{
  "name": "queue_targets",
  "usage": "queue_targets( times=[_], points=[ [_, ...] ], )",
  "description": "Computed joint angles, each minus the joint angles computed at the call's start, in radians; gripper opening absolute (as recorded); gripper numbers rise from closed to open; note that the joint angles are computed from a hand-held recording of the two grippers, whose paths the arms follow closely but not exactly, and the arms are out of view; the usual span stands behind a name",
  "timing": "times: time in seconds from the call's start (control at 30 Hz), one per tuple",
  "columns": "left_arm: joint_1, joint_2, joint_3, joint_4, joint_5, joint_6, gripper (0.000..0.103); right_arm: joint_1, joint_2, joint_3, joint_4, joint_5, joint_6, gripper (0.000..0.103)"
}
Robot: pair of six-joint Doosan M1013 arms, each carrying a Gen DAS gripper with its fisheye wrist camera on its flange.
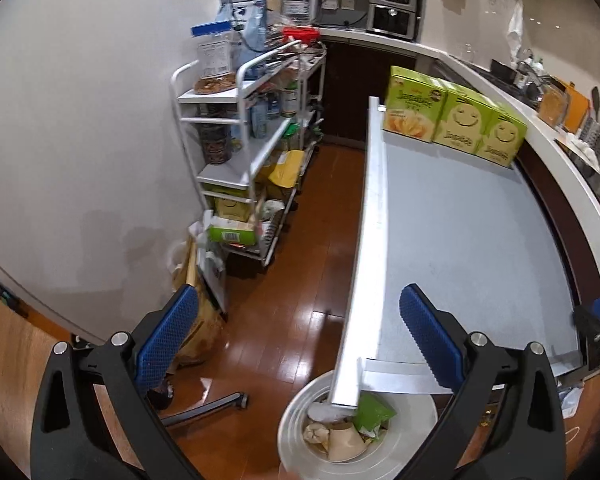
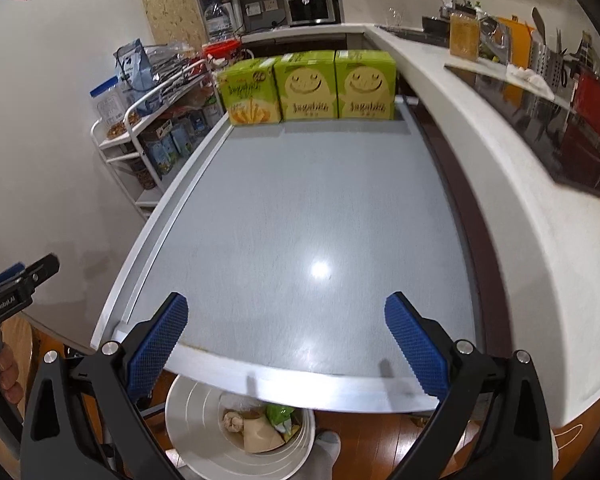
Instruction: Collect trash
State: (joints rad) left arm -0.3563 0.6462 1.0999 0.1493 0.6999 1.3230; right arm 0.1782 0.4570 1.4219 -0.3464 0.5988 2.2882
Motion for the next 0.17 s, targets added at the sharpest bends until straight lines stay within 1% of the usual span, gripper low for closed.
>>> queue_targets(
  times=[0.07,0.13,0.17],
  points=[
    [0.004,-0.009,0.008,0.047,-0.012,-0.029,0.101,-0.008,-0.008,-0.009,-0.021,-0.003,0.010,0.097],
    [0.010,-0.028,0.031,0.108,-0.049,-0.080,0.101,-0.019,-0.019,-0.017,-0.063,0.001,0.029,0.097],
    [0.016,-0.037,0.044,0.139,-0.067,-0.113,0.101,-0.025,-0.024,-0.022,-0.106,0.007,0.050,0.097]
  ],
)
